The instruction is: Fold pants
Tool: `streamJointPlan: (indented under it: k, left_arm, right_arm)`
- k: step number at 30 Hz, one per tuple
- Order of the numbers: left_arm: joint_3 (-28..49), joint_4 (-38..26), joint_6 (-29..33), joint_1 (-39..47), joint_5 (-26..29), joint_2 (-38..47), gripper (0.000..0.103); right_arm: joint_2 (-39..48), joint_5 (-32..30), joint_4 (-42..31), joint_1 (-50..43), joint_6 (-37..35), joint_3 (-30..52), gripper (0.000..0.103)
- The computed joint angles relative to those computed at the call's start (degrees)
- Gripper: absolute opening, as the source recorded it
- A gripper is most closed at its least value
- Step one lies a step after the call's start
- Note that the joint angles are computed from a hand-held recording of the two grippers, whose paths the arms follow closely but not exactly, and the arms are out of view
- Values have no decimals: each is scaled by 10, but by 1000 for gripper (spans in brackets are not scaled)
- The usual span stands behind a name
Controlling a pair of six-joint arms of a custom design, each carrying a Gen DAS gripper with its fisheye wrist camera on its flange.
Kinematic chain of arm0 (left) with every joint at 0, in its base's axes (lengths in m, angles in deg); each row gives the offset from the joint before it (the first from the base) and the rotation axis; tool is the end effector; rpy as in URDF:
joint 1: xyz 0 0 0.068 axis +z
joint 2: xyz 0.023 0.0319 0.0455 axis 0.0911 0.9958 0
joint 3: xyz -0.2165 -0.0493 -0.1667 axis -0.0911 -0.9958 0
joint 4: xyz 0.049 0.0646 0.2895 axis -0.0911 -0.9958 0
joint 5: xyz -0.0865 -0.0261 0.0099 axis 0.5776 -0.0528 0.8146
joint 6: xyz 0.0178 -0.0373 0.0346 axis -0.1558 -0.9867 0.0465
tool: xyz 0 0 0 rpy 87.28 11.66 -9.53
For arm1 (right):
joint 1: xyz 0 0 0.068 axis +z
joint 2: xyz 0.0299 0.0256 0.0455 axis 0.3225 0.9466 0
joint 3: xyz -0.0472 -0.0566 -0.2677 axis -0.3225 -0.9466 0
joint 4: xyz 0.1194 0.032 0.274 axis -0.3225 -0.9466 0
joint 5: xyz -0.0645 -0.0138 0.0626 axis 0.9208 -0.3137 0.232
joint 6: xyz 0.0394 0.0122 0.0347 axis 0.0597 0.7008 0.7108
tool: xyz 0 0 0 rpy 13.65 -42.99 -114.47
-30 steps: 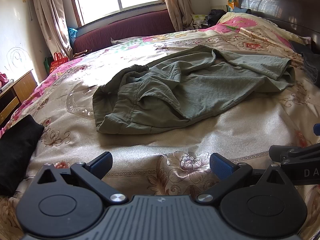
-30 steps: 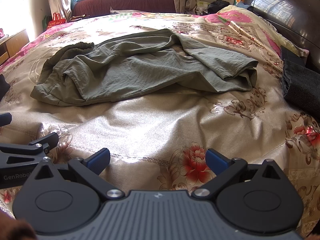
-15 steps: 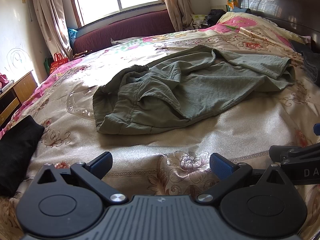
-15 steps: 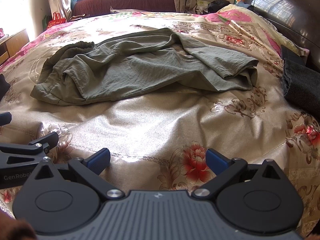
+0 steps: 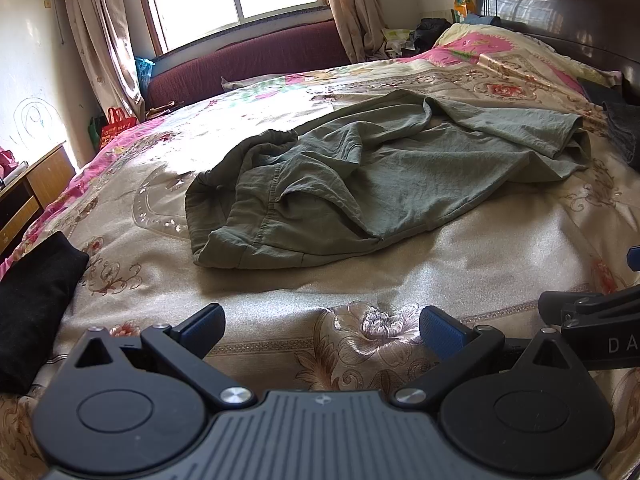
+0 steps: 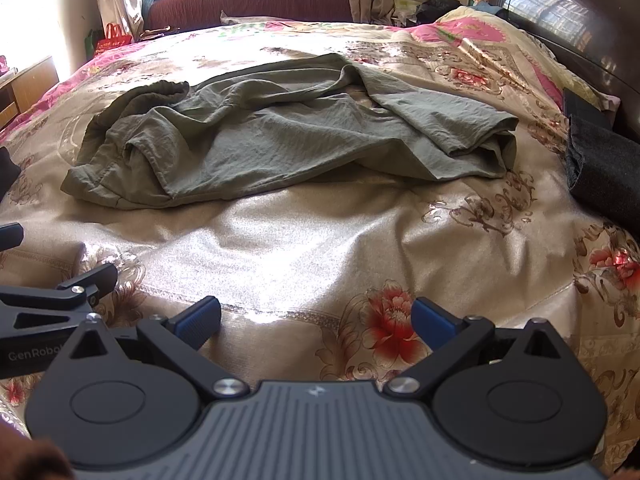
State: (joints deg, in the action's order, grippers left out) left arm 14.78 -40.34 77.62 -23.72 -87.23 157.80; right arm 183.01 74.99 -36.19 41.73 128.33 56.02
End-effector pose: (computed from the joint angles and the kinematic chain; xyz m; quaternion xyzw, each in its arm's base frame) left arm 0.3311 -0.1819 0.0219 0.3039 0.8490 -0.0520 0.4291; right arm 0.2561 0.0878 0.0426 0.2355 0.9006 -0.0853 0.3551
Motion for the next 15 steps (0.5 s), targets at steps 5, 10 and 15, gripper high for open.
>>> streamJointPlan:
  k: [5,10,15]
  left_arm:
    - [0,1,1,0,0,1,103]
    - [3,10,6,9,7,5,103]
    - [25,5,6,28,16,19,103]
  right_arm:
    - [0,-2,-7,2,-4,8,98]
    - [2,-4,0,1,-16,13,97]
    - [23,-17,15,-10,-56,40,97]
